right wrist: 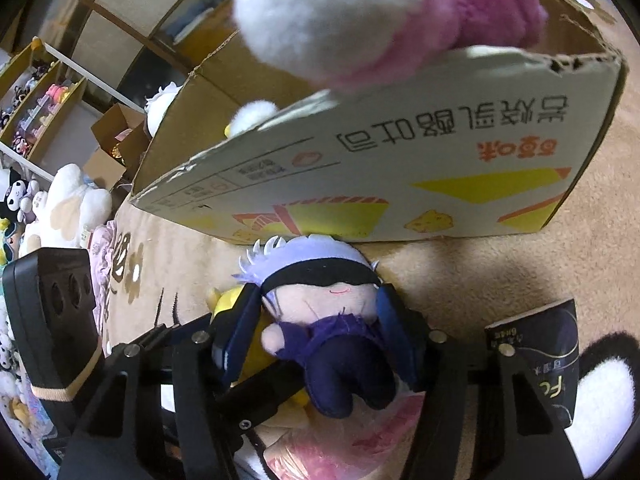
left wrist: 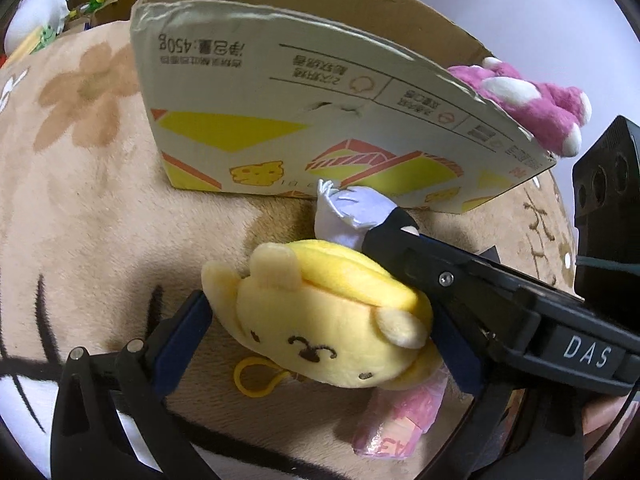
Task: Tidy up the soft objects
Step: 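Close the left tool on the yellow plush while the right tool grips the doll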
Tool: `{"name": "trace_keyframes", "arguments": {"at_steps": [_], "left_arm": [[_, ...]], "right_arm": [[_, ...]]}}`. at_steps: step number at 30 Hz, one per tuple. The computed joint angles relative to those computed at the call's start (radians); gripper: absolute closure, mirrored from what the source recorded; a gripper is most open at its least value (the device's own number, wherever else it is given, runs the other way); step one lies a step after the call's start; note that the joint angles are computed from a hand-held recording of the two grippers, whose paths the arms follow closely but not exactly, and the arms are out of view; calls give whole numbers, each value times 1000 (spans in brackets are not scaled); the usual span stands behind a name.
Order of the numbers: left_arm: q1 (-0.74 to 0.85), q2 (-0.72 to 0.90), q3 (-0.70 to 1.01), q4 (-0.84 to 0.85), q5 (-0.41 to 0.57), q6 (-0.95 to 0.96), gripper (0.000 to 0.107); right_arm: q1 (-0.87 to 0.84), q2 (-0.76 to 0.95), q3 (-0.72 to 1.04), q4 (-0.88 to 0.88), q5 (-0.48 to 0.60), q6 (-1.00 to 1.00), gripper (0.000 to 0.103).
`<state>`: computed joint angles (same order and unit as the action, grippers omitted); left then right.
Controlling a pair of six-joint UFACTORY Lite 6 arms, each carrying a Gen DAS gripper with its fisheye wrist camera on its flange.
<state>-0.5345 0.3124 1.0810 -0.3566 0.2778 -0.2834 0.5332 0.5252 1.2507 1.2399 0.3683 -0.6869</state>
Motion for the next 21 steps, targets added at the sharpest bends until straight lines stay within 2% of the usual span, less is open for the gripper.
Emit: {"name": "trace_keyframes", "arguments": {"at_steps": [5,11,16,21], "left_arm": [[-26,-2,10,162,-3,-144,5],[-66,21,38,238,-13,-212,15],[-50,27,37,72,-24,-79,19],[-50,14,26,116,-24,-114,26]], "right_arm": [[-2,4,-1,22,1,-20,39],[-4,8,7,-15,1,8,38],[-9,26,30,-25,17,5,38],[-8,42,44,-14,16,-12,37]]}}
